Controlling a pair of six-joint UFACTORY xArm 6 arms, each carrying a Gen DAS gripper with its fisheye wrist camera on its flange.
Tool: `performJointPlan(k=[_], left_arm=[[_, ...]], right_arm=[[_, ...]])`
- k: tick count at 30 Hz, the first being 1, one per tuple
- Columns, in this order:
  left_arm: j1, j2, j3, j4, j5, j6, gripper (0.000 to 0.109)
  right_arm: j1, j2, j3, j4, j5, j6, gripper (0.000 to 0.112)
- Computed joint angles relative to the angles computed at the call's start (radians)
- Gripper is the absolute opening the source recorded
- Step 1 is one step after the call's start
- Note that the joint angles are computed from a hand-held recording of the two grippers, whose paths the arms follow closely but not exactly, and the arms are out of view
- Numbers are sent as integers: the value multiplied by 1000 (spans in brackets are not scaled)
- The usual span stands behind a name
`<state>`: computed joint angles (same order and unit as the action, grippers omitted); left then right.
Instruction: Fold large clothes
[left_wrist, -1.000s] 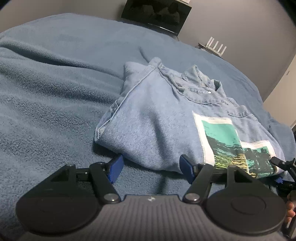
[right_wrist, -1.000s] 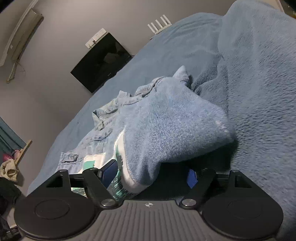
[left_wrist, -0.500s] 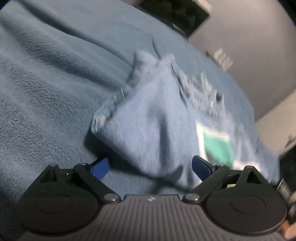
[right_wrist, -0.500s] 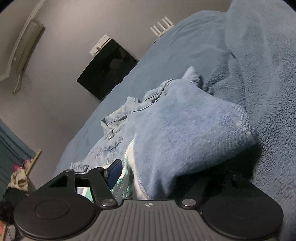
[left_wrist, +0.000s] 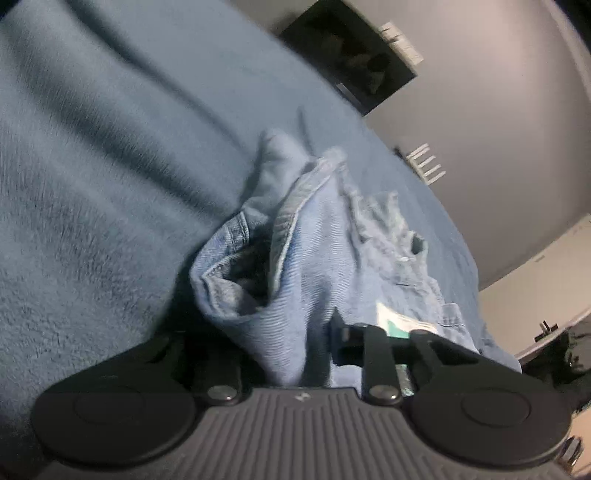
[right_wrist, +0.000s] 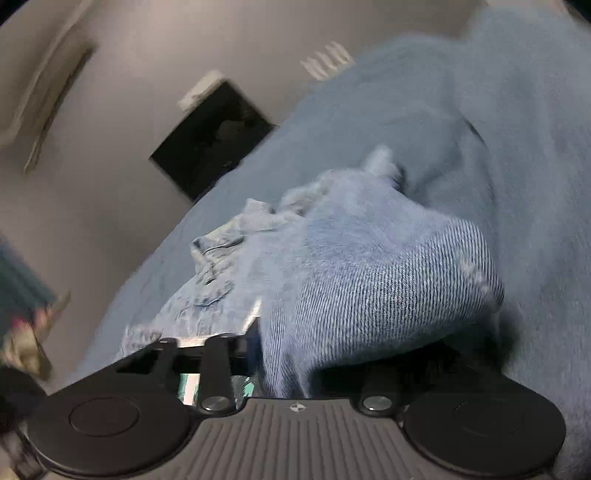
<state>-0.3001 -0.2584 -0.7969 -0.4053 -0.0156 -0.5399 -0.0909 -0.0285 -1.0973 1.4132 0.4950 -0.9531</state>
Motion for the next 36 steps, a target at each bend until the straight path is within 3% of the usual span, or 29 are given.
performJointPlan(k=[4,6,8,10,13,14,18,21,24,26,27,28,30,33,36], left_arm=[[-79,-87,16,-295,-43,251,12],[-94,-143,37,-295,-5,303,12],[-72,-190,63,-143,82,188,12],[-35,-195,53,40,202,35,12],[-4,-166,10,215,320,-130,26],[1,-164,-3,308,343,-195,33],[-10,-186,-41,619,398,-370,36],[-24,-198,-74,765,452,-475,36],[-28,-220,-84,845,490,-553,36],[-50,-242,-110,1026,574,-715,42],[-54,-240,-127,1131,577,-800,48],[-47,-257,-116,1217,551,-862,62],[-32,-261,-117,1264,478,-873,79],[-26,-200,-132,1099,350,-688,80],[-54,-127,-147,1080,302,-600,80]], right_arm=[[-46,-42,2,85,99,-39,29],[-95,-87,26,127,185,-69,29],[-138,-112,44,109,252,-37,29],[-147,-101,37,-35,241,124,32],[-133,-26,-6,-282,193,386,52],[-127,-27,-11,-293,186,402,55],[-104,-55,-11,-353,154,375,62],[-121,-113,6,-399,166,420,62],[-177,-169,22,-399,207,360,62],[-197,-220,44,-422,183,303,66],[-189,-245,64,-422,135,267,69],[-177,-271,82,-422,74,227,74],[-142,-297,106,-390,-27,98,75],[-90,-240,52,-432,-28,-21,69],[-10,-150,-6,-458,-55,-148,48]])
